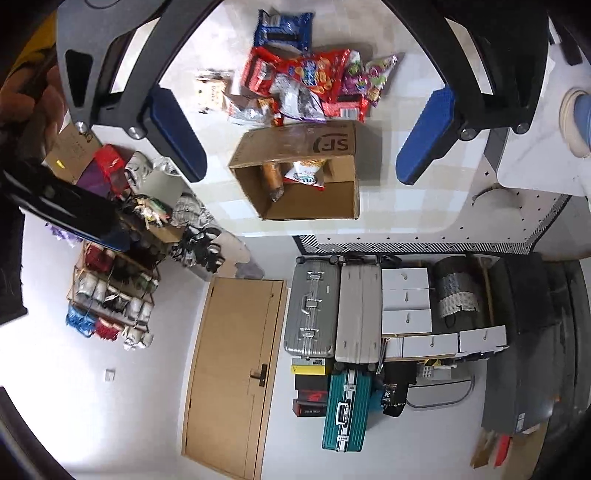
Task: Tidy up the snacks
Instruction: 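Move both grippers back toward the remaining snack pile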
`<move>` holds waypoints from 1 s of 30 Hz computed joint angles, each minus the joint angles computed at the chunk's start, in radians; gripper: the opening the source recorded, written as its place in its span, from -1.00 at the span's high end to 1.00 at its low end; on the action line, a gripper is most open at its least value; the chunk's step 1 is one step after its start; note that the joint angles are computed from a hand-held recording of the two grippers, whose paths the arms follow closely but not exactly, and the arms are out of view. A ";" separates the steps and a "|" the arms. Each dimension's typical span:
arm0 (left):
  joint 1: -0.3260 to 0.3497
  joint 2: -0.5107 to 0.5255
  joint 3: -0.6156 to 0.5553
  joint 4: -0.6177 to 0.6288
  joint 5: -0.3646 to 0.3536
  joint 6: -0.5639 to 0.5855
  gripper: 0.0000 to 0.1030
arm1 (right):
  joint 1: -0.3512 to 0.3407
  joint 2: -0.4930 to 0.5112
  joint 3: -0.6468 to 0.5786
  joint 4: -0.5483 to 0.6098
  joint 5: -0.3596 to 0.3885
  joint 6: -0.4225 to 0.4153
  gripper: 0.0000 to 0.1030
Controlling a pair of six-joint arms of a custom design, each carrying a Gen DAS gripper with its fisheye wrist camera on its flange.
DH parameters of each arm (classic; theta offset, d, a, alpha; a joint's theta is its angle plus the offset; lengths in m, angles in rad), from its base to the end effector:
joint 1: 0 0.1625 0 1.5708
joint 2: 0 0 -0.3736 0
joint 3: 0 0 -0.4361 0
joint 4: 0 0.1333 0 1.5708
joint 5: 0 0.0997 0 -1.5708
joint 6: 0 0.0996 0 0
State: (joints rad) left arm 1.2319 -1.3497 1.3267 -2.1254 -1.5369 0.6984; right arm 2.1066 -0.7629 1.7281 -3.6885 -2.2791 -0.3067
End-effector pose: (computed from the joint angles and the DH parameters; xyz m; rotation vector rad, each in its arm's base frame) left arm -0.0891 -0.6639 0.5081 1.4196 2.5165 -0.8358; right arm 0.3795 -0.5049 0.1225 0.4102 -2.1866 1.4879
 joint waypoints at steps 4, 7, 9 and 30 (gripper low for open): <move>0.014 -0.062 0.022 0.003 -0.023 0.005 -0.98 | 0.065 0.050 0.006 -0.161 -0.032 -0.110 -0.85; 0.028 -0.110 0.040 0.007 -0.044 0.018 -0.98 | 0.111 0.093 -0.002 -0.291 -0.054 -0.197 -0.97; 0.039 -0.144 0.054 0.013 -0.061 0.031 -0.98 | 0.130 0.109 0.000 -0.337 -0.056 -0.217 -0.98; 0.258 -0.157 0.095 0.093 -0.071 0.189 -0.98 | 0.124 0.232 0.079 -0.521 -0.096 -0.186 -0.99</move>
State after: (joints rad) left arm 1.4897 -1.5068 1.4214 -2.0325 -1.6075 0.8873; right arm 2.2301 -0.5313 1.8068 -4.2096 -2.3753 -0.4923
